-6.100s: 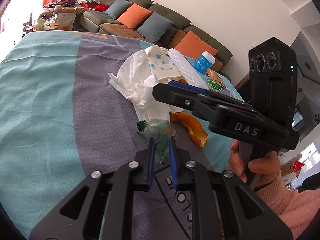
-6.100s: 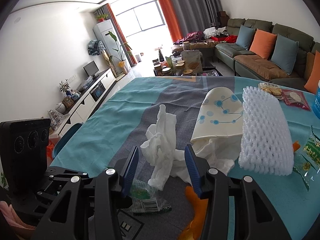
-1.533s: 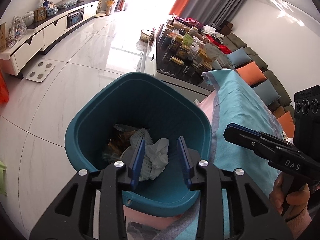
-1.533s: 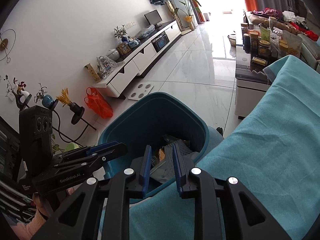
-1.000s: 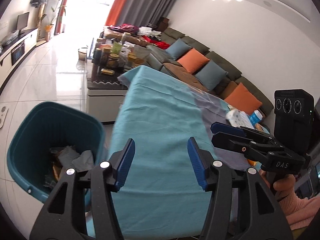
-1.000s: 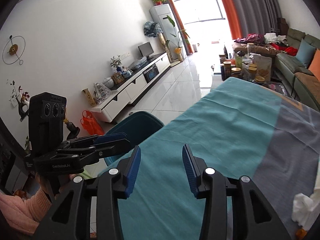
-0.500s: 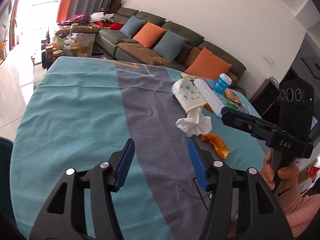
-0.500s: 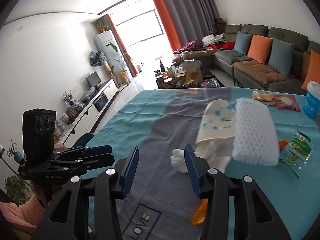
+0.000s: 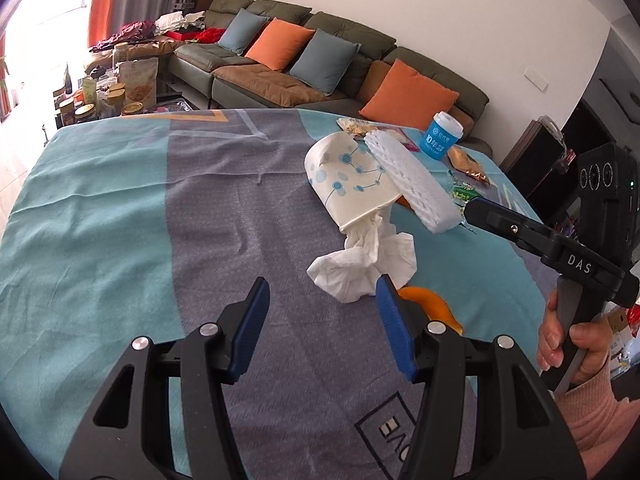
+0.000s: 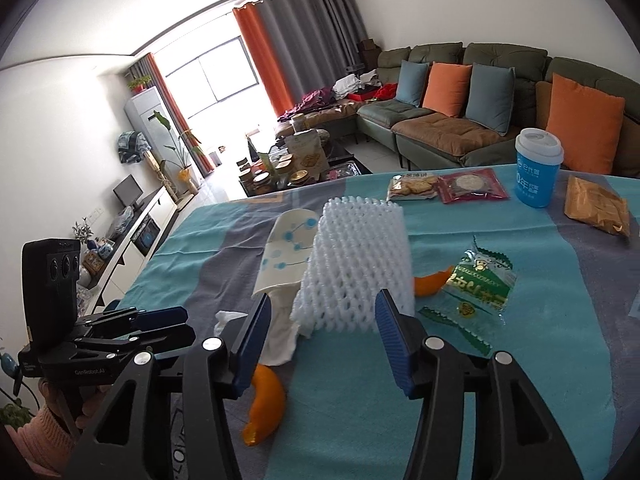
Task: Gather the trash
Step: 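Grasp the white tissue with the left gripper while the right gripper grasps the white foam net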
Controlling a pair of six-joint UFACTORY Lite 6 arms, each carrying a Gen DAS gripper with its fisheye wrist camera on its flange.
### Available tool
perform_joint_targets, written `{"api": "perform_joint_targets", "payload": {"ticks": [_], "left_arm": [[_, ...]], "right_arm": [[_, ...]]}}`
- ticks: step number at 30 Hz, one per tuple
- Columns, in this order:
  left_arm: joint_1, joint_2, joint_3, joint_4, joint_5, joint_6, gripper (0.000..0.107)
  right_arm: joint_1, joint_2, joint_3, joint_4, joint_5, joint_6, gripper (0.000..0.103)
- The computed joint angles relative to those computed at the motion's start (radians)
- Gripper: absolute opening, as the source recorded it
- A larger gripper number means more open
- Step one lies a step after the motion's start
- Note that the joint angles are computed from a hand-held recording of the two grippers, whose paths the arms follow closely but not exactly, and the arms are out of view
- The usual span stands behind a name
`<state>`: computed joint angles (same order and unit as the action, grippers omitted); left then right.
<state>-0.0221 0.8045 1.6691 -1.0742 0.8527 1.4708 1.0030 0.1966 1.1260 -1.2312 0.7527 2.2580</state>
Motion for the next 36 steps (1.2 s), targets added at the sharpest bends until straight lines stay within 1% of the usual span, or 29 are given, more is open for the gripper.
{"api": "perform_joint_targets", "payload": {"ticks": [1, 5, 8, 10, 12, 13, 14, 15, 16, 17, 18, 19, 20, 21, 24, 25, 27, 33, 34, 36], "left_arm": [[-0.012, 0.011, 0.013, 0.009, -0.010, -0.014, 0.054], [-0.060, 0.042, 0.060, 0.043, -0.043, -0.063, 0.055], [-0.092, 0.068, 0.094, 0.074, -0.058, -0.093, 0.055], [-0.108, 0.090, 0.124, 0.103, -0.058, -0.121, 0.053], [-0.127, 0.119, 0.166, 0.136, -0.052, -0.166, 0.047], [-0.131, 0.122, 0.168, 0.137, -0.059, -0.166, 0.046], [-0.138, 0.119, 0.159, 0.132, -0.070, -0.161, 0.043], [-0.140, 0.125, 0.167, 0.134, -0.065, -0.164, 0.035], [-0.141, 0.137, 0.185, 0.145, -0.051, -0.180, 0.031], [-0.140, 0.141, 0.188, 0.148, -0.045, -0.184, 0.024], [-0.139, 0.142, 0.188, 0.148, -0.041, -0.185, 0.019], [-0.135, 0.138, 0.176, 0.145, -0.042, -0.177, 0.017], [-0.133, 0.141, 0.176, 0.143, -0.037, -0.177, 0.011], [-0.131, 0.146, 0.180, 0.141, -0.028, -0.180, 0.006], [-0.122, 0.142, 0.159, 0.112, -0.020, -0.156, 0.004], [-0.118, 0.135, 0.145, 0.101, -0.016, -0.143, 0.004], [-0.111, 0.122, 0.127, 0.090, -0.009, -0.125, 0.003], [-0.070, 0.033, 0.012, 0.025, 0.022, -0.017, 0.003], [-0.061, 0.020, -0.003, 0.018, 0.031, -0.002, 0.003], [-0.047, -0.002, -0.027, 0.008, 0.042, 0.014, 0.003]], "right_arm": [[-0.005, 0.002, 0.000, 0.003, -0.002, -0.007, 0.056], [-0.026, 0.048, 0.043, 0.057, 0.019, -0.083, 0.069], [-0.044, 0.089, 0.074, 0.092, 0.012, -0.137, 0.072], [-0.054, 0.109, 0.090, 0.115, 0.009, -0.168, 0.073], [-0.059, 0.112, 0.083, 0.113, -0.005, -0.161, 0.073], [-0.058, 0.111, 0.078, 0.111, -0.004, -0.157, 0.072], [-0.056, 0.108, 0.073, 0.114, 0.000, -0.155, 0.067], [-0.055, 0.103, 0.066, 0.114, -0.005, -0.150, 0.063], [-0.061, 0.093, 0.052, 0.109, -0.021, -0.141, 0.055], [-0.066, 0.087, 0.043, 0.110, -0.032, -0.138, 0.050], [-0.069, 0.081, 0.037, 0.112, -0.036, -0.141, 0.048], [-0.071, 0.077, 0.031, 0.110, -0.041, -0.138, 0.042], [-0.072, 0.067, 0.017, 0.100, -0.050, -0.124, 0.035], [-0.075, 0.055, 0.001, 0.088, -0.063, -0.106, 0.032], [-0.078, 0.032, -0.029, 0.064, -0.076, -0.077, 0.015], [-0.081, 0.021, -0.042, 0.052, -0.091, -0.065, 0.003], [-0.082, -0.004, -0.073, 0.011, -0.117, -0.015, 0.002], [-0.044, -0.021, -0.072, -0.011, -0.084, 0.024, 0.002], [-0.040, -0.017, -0.061, -0.011, -0.081, 0.020, 0.005], [-0.031, -0.009, -0.043, -0.006, -0.064, 0.004, 0.006]]}}
